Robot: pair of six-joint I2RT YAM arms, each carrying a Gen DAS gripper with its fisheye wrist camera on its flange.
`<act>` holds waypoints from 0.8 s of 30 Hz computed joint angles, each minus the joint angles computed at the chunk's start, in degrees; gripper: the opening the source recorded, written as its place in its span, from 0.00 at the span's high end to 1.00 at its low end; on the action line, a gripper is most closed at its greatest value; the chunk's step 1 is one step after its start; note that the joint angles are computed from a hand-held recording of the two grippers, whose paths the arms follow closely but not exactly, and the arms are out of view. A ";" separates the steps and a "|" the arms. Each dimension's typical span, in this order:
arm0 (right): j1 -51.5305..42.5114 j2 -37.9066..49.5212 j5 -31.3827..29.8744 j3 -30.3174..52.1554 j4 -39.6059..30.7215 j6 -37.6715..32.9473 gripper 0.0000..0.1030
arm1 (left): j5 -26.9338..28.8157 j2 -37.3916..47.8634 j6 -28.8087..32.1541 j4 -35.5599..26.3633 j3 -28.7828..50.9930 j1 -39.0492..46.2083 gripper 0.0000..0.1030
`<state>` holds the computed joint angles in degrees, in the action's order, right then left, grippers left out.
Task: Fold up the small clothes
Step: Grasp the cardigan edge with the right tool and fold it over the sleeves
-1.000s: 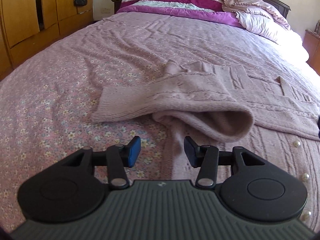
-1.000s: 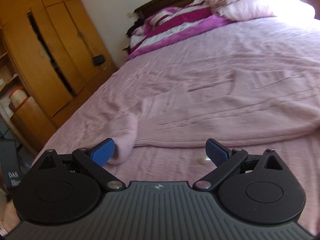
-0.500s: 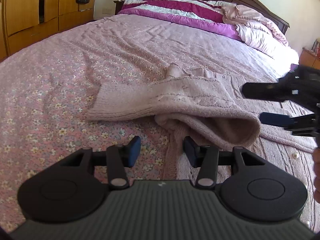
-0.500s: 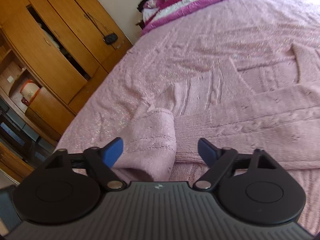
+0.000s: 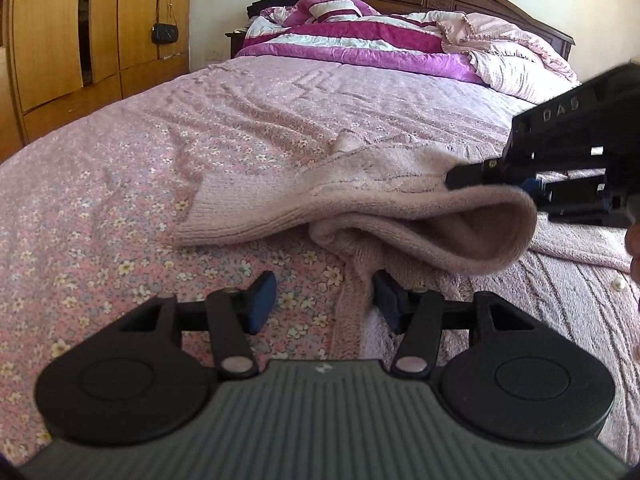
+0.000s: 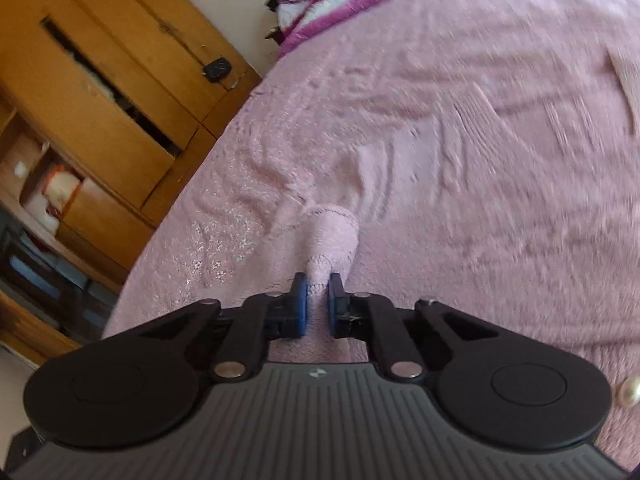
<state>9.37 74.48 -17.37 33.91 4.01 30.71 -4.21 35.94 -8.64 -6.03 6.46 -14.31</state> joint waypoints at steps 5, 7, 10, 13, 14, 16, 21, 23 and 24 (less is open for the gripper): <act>4.24 -6.24 6.77 1.49 -1.66 -4.89 0.91 | 0.87 -0.72 0.30 -0.18 -0.36 0.74 0.46; 4.85 -8.98 9.30 2.25 -2.77 -6.78 0.91 | 1.15 -1.02 0.47 -0.25 -0.47 1.08 0.45; 3.65 -12.96 10.85 2.47 -4.59 -10.16 0.91 | 1.81 -1.56 0.57 -0.18 -0.84 1.72 0.45; 1.39 -16.87 12.61 1.46 -6.84 -12.75 0.91 | 1.92 -1.30 0.98 0.25 -0.96 2.02 0.45; 0.49 -17.42 13.31 1.24 -7.39 -13.67 0.91 | 1.50 -1.18 0.93 0.47 -1.05 1.63 0.45; -0.68 -18.21 14.70 0.03 -8.37 -15.91 0.91 | 0.60 -1.01 0.87 0.66 -1.09 0.82 0.45; -1.73 -15.44 18.95 -3.24 -10.32 -20.49 0.90 | -1.24 0.09 0.48 1.37 -0.82 -0.96 0.45; -1.64 -12.42 21.27 -4.49 -9.66 -19.93 0.89 | -1.63 0.44 0.44 1.72 -0.82 -1.33 0.44; -1.40 -9.98 21.43 -4.62 -9.37 -19.49 0.85 | -2.08 0.60 0.38 1.95 -0.86 -1.72 0.44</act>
<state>7.97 64.50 4.06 29.29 -5.36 11.22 -6.29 36.54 -8.27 -4.08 5.59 -16.03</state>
